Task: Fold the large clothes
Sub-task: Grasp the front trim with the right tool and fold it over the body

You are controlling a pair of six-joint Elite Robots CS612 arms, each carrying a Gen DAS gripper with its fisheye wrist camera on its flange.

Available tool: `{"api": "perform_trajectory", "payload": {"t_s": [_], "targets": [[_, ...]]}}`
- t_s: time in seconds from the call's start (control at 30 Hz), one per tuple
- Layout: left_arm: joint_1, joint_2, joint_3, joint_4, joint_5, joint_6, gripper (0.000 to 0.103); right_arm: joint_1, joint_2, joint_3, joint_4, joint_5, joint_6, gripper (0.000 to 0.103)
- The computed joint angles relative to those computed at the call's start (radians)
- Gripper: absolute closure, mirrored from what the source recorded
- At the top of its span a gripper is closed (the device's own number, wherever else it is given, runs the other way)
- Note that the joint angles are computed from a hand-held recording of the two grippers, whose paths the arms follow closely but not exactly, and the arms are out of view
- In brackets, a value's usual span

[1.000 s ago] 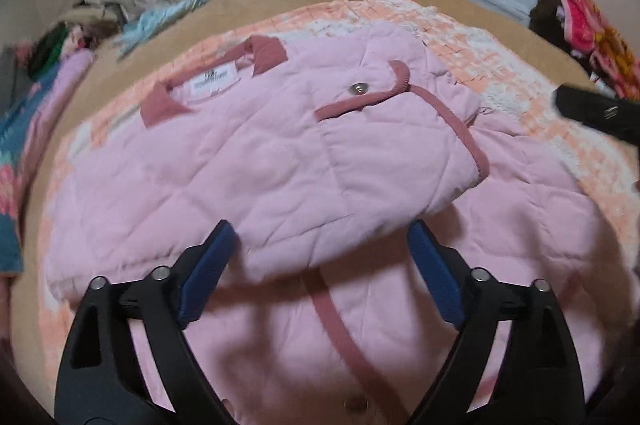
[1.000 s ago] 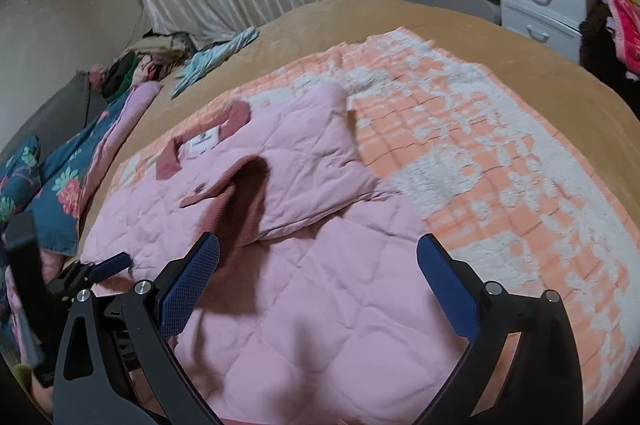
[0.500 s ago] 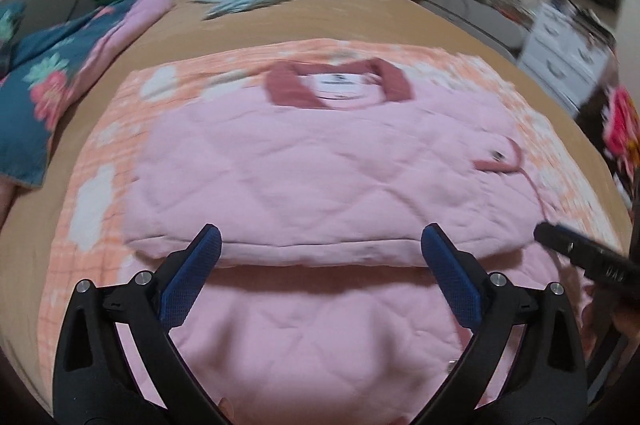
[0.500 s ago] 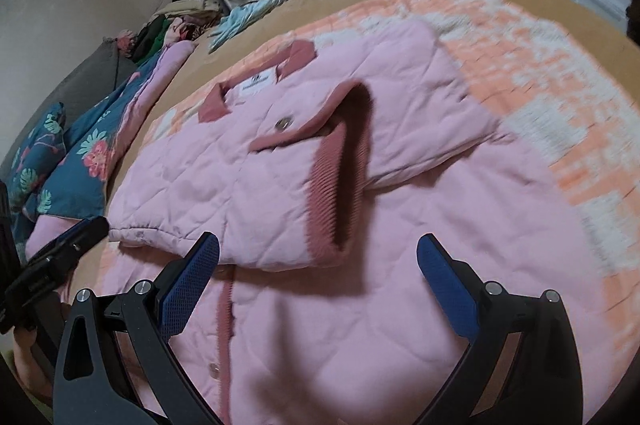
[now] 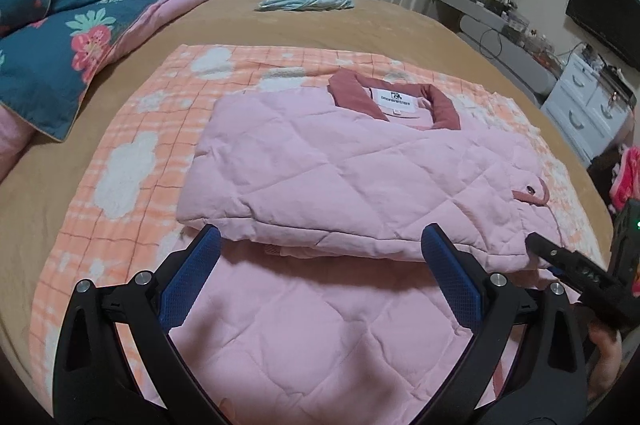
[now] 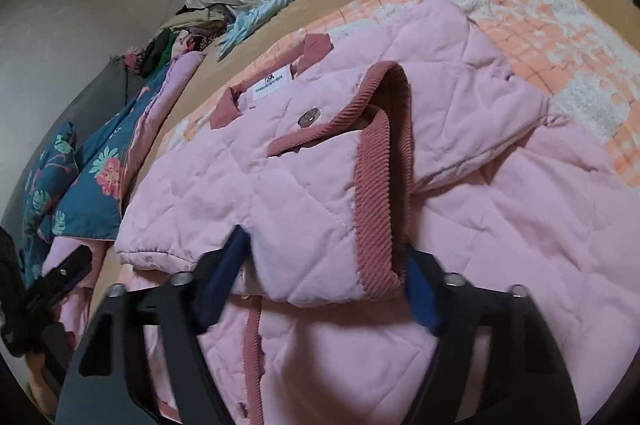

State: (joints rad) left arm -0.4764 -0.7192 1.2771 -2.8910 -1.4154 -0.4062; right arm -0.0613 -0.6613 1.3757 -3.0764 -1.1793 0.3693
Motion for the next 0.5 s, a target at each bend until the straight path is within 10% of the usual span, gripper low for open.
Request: {"api": "perform_trajectory", "payload": {"t_s": [0.1,0.5], "targets": [[0.002,-0.003,0.007,-0.014,-0.004,0.0,0.01,-0.004,0.0,0.007,-0.063,0.038,-0.041,0.076],[0.01,0.009,-0.04,-0.002,0.008,-0.019,0.01,0.017,-0.033,-0.096,-0.188,-0.022,-0.4,0.082]]}}
